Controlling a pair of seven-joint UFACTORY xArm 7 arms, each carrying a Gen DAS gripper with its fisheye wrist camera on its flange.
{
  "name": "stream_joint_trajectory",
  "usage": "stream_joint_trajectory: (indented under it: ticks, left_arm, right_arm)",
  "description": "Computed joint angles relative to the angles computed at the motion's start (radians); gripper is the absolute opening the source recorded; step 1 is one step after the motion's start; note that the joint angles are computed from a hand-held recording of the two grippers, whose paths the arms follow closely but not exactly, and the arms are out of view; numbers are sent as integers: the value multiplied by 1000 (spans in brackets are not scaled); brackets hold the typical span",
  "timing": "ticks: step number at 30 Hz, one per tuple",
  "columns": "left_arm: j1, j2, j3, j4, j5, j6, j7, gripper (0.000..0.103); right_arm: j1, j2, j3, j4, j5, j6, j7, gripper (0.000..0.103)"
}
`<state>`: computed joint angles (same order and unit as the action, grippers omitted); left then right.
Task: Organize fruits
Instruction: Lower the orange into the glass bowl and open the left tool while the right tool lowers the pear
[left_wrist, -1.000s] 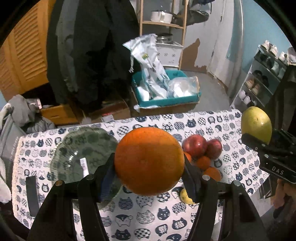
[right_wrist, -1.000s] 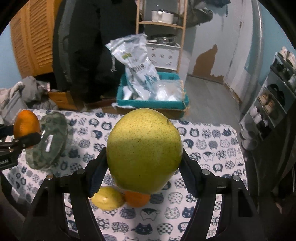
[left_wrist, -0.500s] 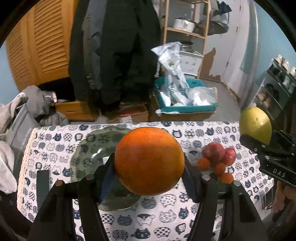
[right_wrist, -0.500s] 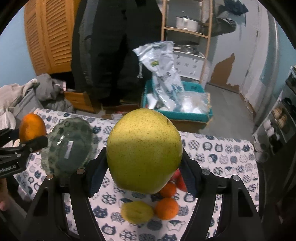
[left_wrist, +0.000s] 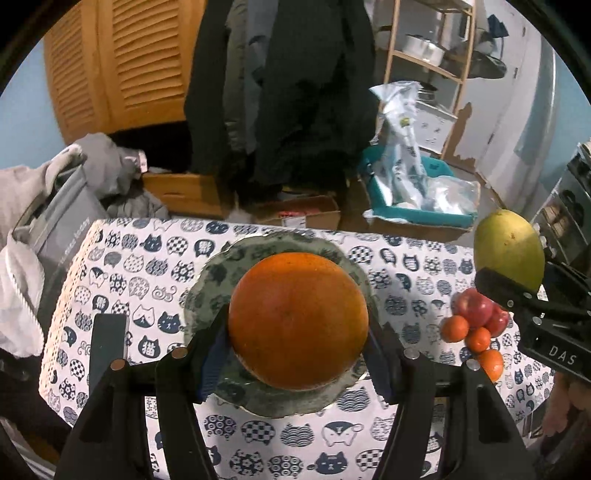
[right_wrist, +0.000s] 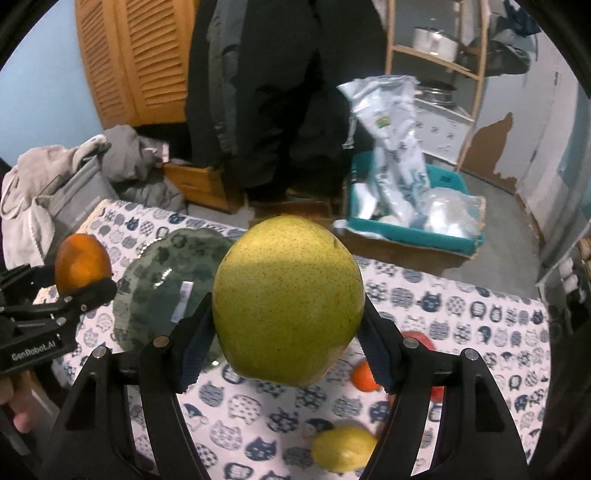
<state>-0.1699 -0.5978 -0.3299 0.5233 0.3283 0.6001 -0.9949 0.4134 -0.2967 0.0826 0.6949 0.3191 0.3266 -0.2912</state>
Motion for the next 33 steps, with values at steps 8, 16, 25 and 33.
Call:
stream_joint_trajectory:
  ticks: [8,16,25,33]
  left_arm:
    - [15,22,57,-57,-35,-30,28,67]
    - [29,105,100,-87,-71,-87,54,67]
    - [25,243,148,-99,-139,-153,109,67]
    - [15,316,171,-92,-170,-154,134,67]
  right_arm:
    - [27,143,43,80,34,4,-4,72]
    - [13,262,89,161,57,37,-12,72]
    - [-4,334,125,204,53,61,-1,72]
    - [-12,357,137,218,45,79,5,72]
